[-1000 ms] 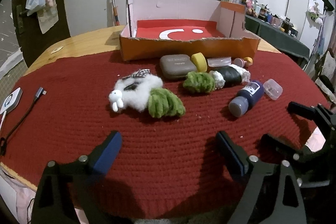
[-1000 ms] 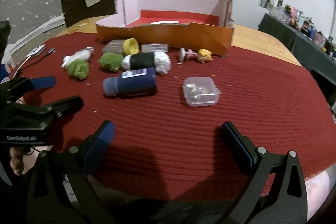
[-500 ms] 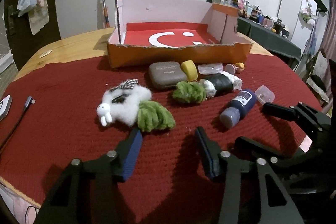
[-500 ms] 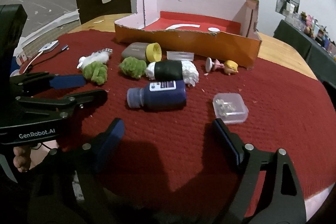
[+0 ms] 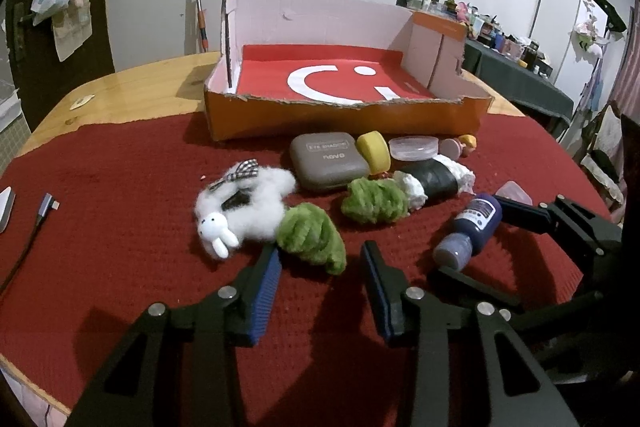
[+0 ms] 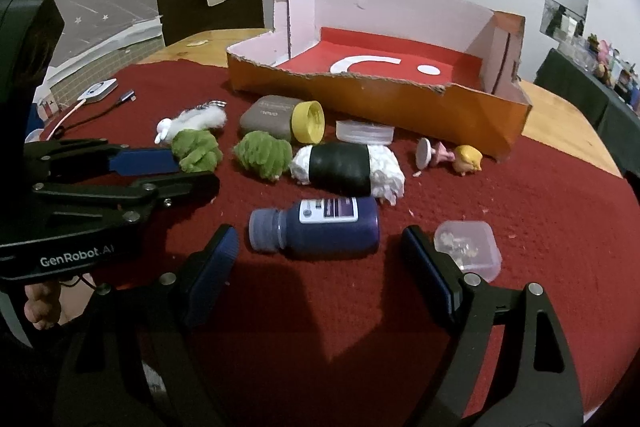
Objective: Organize objects
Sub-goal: 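Move the left tool toward the green fuzzy ball while the right tool approaches the navy bottle, then grasp the green fuzzy ball with the left tool while the right tool grasps the navy bottle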
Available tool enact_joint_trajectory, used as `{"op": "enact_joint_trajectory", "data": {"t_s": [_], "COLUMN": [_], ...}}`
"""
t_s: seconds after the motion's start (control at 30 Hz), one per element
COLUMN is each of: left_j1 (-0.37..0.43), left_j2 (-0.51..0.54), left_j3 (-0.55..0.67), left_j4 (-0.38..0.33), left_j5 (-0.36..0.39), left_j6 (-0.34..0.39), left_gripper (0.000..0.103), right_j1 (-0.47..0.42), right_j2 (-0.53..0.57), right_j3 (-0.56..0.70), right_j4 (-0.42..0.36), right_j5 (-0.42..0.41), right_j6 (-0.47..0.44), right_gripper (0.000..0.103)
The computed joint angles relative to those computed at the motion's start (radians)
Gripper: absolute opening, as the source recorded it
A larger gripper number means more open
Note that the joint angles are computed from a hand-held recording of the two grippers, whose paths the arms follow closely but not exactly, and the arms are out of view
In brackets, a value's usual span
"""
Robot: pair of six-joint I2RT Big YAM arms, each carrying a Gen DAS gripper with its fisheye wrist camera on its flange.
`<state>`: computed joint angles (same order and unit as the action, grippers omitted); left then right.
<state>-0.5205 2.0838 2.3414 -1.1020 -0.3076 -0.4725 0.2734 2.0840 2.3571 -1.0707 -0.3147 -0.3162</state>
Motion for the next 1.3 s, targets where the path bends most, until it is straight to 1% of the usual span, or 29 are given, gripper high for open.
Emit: {"op": "enact_joint_trajectory", "data": {"t_s": [0.07, 0.2, 0.23, 0.27, 0.3, 0.33, 0.43, 0.57, 0.9, 1.07, 1.3], "left_j1": [0.003, 0.007, 0.007, 0.009, 0.011, 0.011, 0.012, 0.007, -0.007, -0.011, -0.009], "left_j2": [0.01, 0.02, 0.02, 0.024, 0.028, 0.027, 0.028, 0.024, 0.0, -0.017, -0.002], "left_j3": [0.017, 0.035, 0.035, 0.041, 0.049, 0.047, 0.05, 0.042, 0.015, 0.005, 0.038], "left_j4": [-0.006, -0.015, -0.015, -0.016, -0.02, -0.018, -0.014, -0.001, 0.021, 0.034, 0.023], "left_j5": [0.002, 0.004, 0.005, 0.007, 0.011, 0.013, 0.022, 0.032, 0.01, -0.006, -0.017], "left_j6": [0.005, 0.005, 0.005, 0.005, 0.005, 0.004, 0.008, 0.025, 0.041, 0.052, 0.069], "left_gripper": [0.043, 0.037, 0.036, 0.033, 0.03, 0.03, 0.029, 0.027, 0.027, 0.027, 0.027], "right_j1": [0.001, 0.002, 0.001, 0.0, 0.0, 0.0, 0.002, 0.003, -0.001, -0.005, -0.01], "right_j2": [0.013, 0.032, 0.036, 0.043, 0.054, 0.059, 0.06, 0.061, 0.04, 0.049, 0.091], "right_j3": [0.023, 0.055, 0.063, 0.074, 0.096, 0.103, 0.106, 0.109, 0.094, 0.139, 0.245], "right_j4": [-0.008, -0.019, -0.022, -0.033, -0.053, -0.061, -0.061, -0.065, -0.052, -0.062, -0.103], "right_j5": [0.0, -0.005, -0.01, -0.017, -0.024, -0.024, -0.025, -0.023, -0.041, -0.055, -0.064], "right_j6": [-0.001, 0.001, 0.002, 0.002, 0.001, -0.002, -0.008, -0.008, 0.0, 0.009, 0.024], "right_gripper": [0.083, 0.083, 0.078, 0.071, 0.068, 0.064, 0.059, 0.059, 0.059, 0.059, 0.059]}}
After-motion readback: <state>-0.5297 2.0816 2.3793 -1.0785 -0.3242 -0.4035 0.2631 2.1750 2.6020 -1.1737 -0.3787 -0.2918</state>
